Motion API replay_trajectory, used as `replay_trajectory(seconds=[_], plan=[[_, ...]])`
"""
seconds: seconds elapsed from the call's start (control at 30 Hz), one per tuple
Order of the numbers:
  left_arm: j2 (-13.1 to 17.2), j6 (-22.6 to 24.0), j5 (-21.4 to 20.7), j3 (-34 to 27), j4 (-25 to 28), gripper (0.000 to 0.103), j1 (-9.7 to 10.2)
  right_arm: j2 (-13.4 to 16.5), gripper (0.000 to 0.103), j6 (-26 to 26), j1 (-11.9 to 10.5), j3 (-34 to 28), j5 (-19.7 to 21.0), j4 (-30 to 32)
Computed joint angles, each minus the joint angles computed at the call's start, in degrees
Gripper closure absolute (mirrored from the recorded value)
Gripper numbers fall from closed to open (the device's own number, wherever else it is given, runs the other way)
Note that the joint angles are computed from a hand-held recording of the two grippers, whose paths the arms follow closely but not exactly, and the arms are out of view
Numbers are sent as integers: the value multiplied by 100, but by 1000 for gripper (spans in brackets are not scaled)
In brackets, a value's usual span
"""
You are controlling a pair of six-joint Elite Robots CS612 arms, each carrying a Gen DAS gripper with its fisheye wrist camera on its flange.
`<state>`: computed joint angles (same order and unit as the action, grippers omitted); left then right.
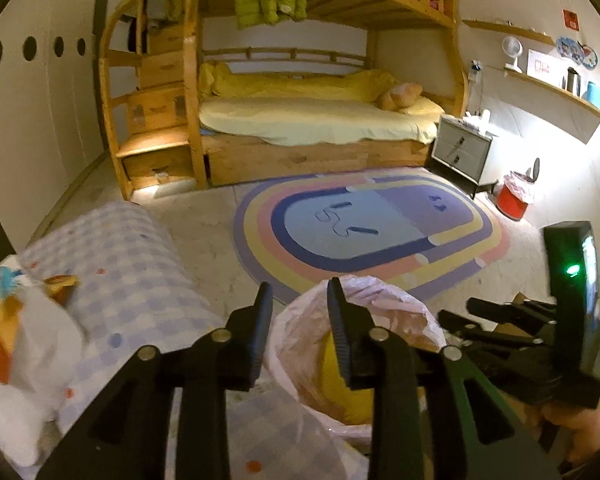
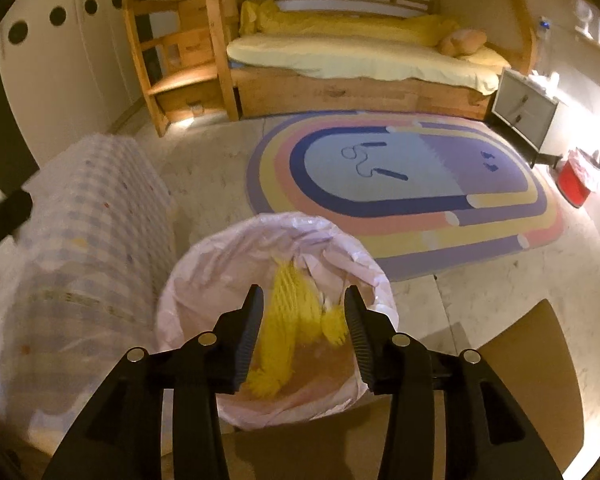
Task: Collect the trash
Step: 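Open the right gripper over the bin while the left gripper grasps the white sponge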
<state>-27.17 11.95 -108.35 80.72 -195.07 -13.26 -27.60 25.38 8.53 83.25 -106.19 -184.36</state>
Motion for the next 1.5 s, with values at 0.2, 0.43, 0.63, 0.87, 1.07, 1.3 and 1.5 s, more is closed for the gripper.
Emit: replay_trajectory(seconds=[0.2, 0.43, 0.63, 0.87, 1.07, 1.3, 1.5], plan=[[-293, -188, 171, 429, -530, 76, 197, -325, 59, -117, 212, 308, 48, -634], [-680, -269, 416, 1012, -704, 70, 507, -494, 59, -544, 551, 285, 360, -997], [-754, -504, 630, 1177, -776, 63, 828, -431, 59, -953, 807, -44, 785, -920], [-607, -988, 1090, 925, -787, 43, 1167, -130, 56, -1368, 983, -727, 1120, -604], [-344, -910, 1215, 439, -554, 40, 1291, 232, 55, -1504, 1046, -1518, 1147, -225], [-152, -815, 1051, -12, -229, 28, 1323, 647, 55, -1521, 1026, -2442, 1115, 100], [-32, -761, 1274, -394, 271, 25, 1248, 762, 54, -1473, 1012, -2598, 1038, 69]])
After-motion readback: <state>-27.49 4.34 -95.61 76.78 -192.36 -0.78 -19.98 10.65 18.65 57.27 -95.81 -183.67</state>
